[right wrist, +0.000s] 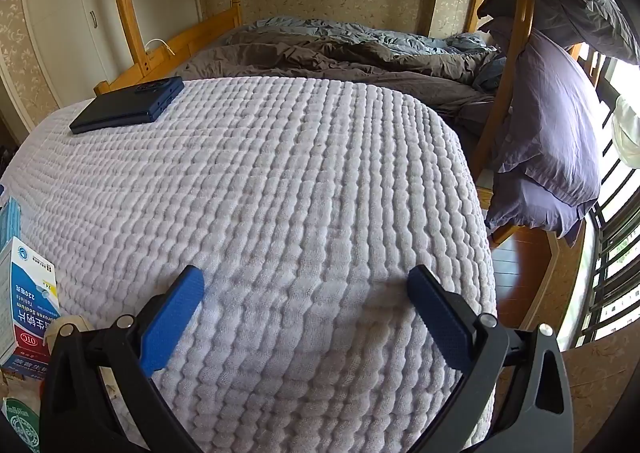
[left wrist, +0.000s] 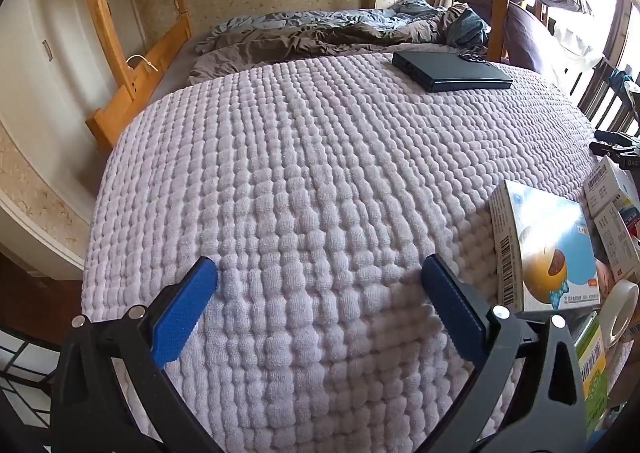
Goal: Collect trash
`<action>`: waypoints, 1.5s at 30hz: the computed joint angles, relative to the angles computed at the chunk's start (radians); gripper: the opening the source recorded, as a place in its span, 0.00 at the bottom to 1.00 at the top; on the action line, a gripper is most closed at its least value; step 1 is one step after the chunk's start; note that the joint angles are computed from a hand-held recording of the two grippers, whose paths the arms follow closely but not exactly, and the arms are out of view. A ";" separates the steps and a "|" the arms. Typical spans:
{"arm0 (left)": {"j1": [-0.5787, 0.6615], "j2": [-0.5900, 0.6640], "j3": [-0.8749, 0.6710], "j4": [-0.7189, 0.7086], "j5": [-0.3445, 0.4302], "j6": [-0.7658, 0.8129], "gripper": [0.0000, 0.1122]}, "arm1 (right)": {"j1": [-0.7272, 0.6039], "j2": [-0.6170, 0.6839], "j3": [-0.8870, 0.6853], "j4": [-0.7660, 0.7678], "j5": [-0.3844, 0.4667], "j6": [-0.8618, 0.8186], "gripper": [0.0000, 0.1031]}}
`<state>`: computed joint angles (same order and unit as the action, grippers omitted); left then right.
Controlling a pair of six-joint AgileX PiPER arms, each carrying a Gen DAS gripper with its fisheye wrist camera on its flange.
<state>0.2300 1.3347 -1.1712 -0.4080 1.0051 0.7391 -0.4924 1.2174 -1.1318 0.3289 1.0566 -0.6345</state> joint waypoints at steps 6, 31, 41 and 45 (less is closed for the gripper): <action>-0.005 0.001 -0.002 0.006 -0.001 -0.005 0.91 | 0.000 0.000 0.000 0.000 0.000 -0.001 0.96; -0.010 0.004 -0.005 0.014 0.000 -0.012 0.91 | -0.002 0.000 0.001 0.001 0.000 -0.002 0.96; -0.018 0.005 -0.006 0.018 -0.003 -0.020 0.91 | -0.001 0.000 0.001 0.001 0.000 -0.001 0.96; -0.015 0.005 -0.006 0.018 -0.001 -0.018 0.91 | -0.001 0.000 0.001 0.001 0.000 -0.001 0.96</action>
